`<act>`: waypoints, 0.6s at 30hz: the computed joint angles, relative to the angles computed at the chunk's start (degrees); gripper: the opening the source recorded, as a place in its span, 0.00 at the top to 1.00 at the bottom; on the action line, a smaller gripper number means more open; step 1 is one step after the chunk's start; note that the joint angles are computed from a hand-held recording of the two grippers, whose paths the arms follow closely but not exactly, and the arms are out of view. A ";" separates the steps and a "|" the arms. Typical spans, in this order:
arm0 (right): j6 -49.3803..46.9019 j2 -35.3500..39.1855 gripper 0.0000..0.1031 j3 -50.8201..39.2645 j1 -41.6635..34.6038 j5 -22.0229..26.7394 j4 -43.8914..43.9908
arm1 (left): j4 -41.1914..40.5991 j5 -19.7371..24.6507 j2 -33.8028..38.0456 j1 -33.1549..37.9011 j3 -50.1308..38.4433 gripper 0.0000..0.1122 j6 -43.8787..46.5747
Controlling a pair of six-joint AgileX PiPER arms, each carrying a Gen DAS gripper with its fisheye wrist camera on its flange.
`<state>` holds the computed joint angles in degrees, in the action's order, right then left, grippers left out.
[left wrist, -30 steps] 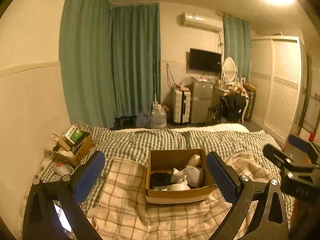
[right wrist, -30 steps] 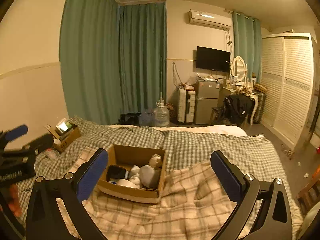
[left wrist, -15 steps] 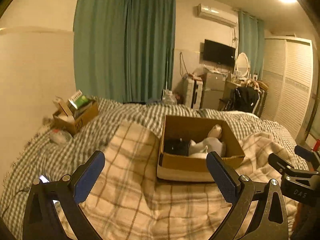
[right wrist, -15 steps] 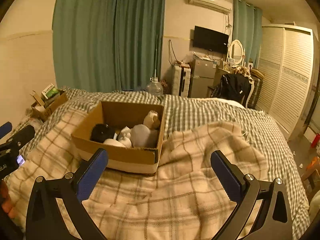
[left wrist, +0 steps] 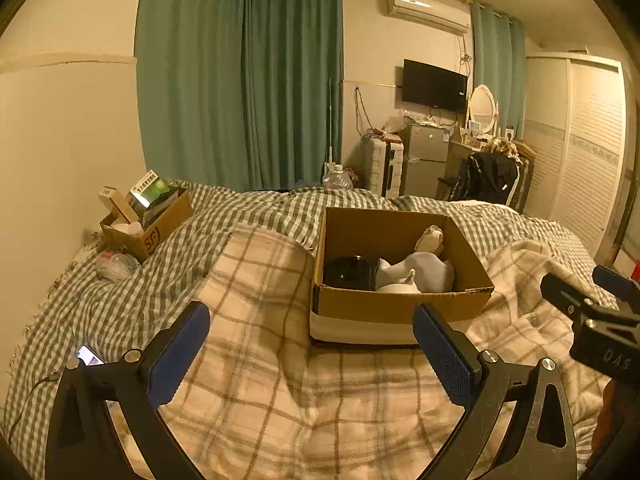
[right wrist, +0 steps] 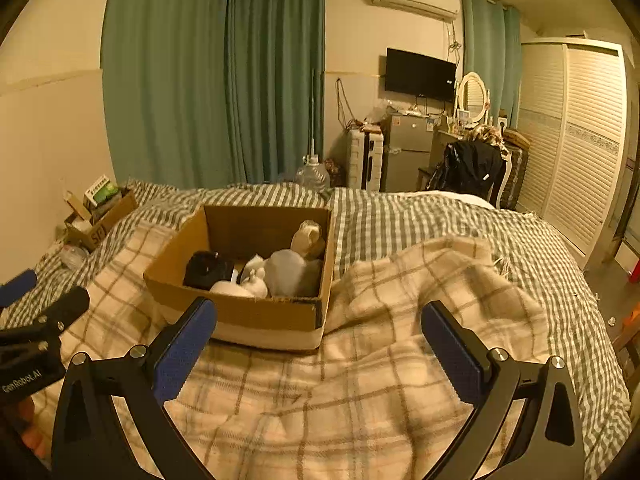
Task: Organize objects
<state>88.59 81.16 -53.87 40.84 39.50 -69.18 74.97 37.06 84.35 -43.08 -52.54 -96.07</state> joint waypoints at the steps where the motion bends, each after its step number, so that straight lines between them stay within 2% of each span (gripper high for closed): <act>1: -0.12 -0.22 0.01 -0.06 -0.01 0.11 0.05 | -0.25 -0.31 -0.22 0.10 0.12 0.08 -0.01; 8: -0.44 -0.50 0.01 -0.36 0.45 0.82 -0.41 | -1.56 0.49 -0.39 -0.27 -0.31 0.08 1.31; 18: -0.73 0.53 0.01 -0.57 1.04 1.02 -0.47 | -2.26 -0.53 -0.36 0.37 -0.32 0.08 2.07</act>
<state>87.86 81.69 -54.44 41.89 40.52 -69.65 72.72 36.53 83.99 -42.70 -52.86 -94.00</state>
